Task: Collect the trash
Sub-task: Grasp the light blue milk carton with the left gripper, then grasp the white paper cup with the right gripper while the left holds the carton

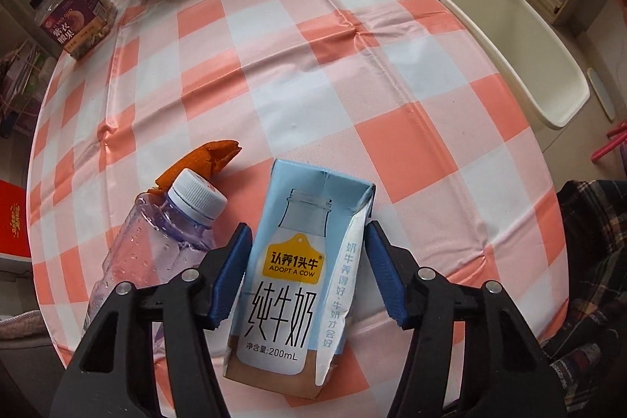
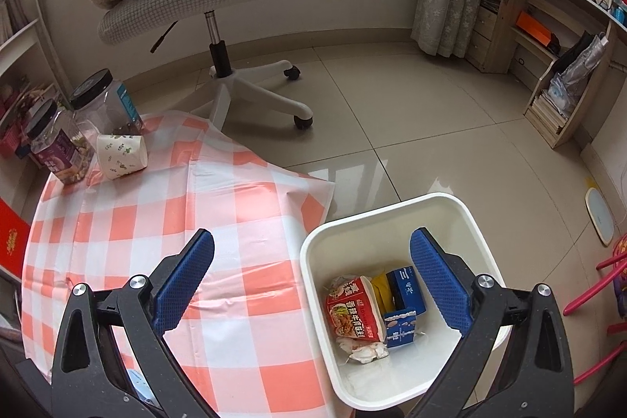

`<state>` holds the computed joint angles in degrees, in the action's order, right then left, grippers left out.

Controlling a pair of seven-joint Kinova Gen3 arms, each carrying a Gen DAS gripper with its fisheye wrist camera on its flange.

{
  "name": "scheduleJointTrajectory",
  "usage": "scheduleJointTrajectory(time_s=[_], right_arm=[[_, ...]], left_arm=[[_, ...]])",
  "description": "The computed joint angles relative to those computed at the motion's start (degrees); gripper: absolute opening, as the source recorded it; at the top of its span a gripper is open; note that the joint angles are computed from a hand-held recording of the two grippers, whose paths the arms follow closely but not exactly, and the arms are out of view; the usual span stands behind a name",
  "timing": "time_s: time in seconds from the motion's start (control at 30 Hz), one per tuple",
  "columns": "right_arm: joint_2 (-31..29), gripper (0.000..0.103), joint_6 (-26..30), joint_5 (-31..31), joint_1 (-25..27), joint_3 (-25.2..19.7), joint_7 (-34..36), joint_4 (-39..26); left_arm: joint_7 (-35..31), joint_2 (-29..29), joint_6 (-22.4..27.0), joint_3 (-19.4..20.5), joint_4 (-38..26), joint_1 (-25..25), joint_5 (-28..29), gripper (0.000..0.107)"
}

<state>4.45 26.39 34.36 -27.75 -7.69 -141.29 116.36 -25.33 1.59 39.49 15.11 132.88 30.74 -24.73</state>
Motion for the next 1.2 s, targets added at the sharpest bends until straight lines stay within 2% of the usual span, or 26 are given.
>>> scheduleJointTrajectory(time_s=[0.1, 0.2, 0.27, 0.43, 0.5, 0.63, 0.67, 0.83, 0.93, 0.97, 1.0, 1.07, 1.13, 1.2], right_arm=[[2.3, 0.096, -0.3, 4.8, 1.3, -4.2, -2.9, -0.9], [5.1, 0.096, -1.7, 11.7, -2.5, -3.6, -5.3, -1.7], [7.3, 0.096, -4.2, 14.0, -4.0, -3.5, -4.0, -2.6], [12.7, 0.096, -11.7, 15.0, -13.5, 4.3, 5.2, -6.7], [15.7, 0.096, -12.5, 15.5, -15.7, 4.9, 9.9, -10.2], [22.1, 0.096, -12.1, 14.1, -23.0, 10.8, 19.2, -18.3], [23.9, 0.096, -11.2, 13.5, -23.5, 10.8, 21.6, -20.8], [32.3, 0.095, -4.6, 10.2, -20.8, 4.9, 33.2, -33.3], [36.7, 0.089, 1.1, 9.8, -17.2, -2.1, 40.2, -40.4], [38.2, 0.082, 3.4, 8.8, -16.3, -4.3, 42.5, -42.7], [39.5, 0.067, 5.3, 6.9, -16.0, -5.3, 44.7, -44.5], [40.2, 0.066, 6.3, 5.2, -16.9, -4.2, 46.3, -45.8], [39.0, 0.059, 3.5, 2.4, -18.5, -0.9, 44.2, -43.7], [37.4, 0.049, 1.8, -2.1, -16.8, -1.7, 43.4, -42.0]], left_arm=[[-2.6, -4.0, -1.6, -1.1, 1.2, -2.1, 1.1, 0.058], [-7.2, -9.6, -2.4, -2.7, 1.9, -5.6, 3.4, 0.057], [-9.8, -14.1, -2.6, -4.2, 2.4, -7.8, 4.9, 0.057], [-16.7, -24.6, -3.1, -10.0, 3.4, -11.4, 9.2, 0.057], [-18.9, -27.9, -2.6, -11.9, 3.8, -13.0, 10.4, 0.057], [-23.8, -33.0, -1.8, -17.4, 4.9, -15.5, 13.2, 0.057], [-24.5, -34.0, -1.8, -18.2, 5.3, -16.7, 13.5, 0.057], [-27.9, -37.0, -1.8, -21.0, 7.0, -22.6, 14.2, 0.057], [-30.8, -37.5, -1.1, -23.7, 7.2, -24.3, 15.5, 0.057], [-31.9, -37.7, -1.2, -24.4, 7.5, -24.9, 15.8, 0.057], [-32.6, -37.7, -1.2, -24.5, 7.7, -25.8, 15.9, 0.057], [-34.4, -37.5, -1.4, -25.9, 8.0, -27.4, 16.4, 0.057], [-36.2, -37.4, -1.7, -27.8, 8.4, -28.6, 17.3, 0.057], [-37.7, -37.7, -1.9, -28.8, 8.8, -30.4, 17.8, 0.057]])
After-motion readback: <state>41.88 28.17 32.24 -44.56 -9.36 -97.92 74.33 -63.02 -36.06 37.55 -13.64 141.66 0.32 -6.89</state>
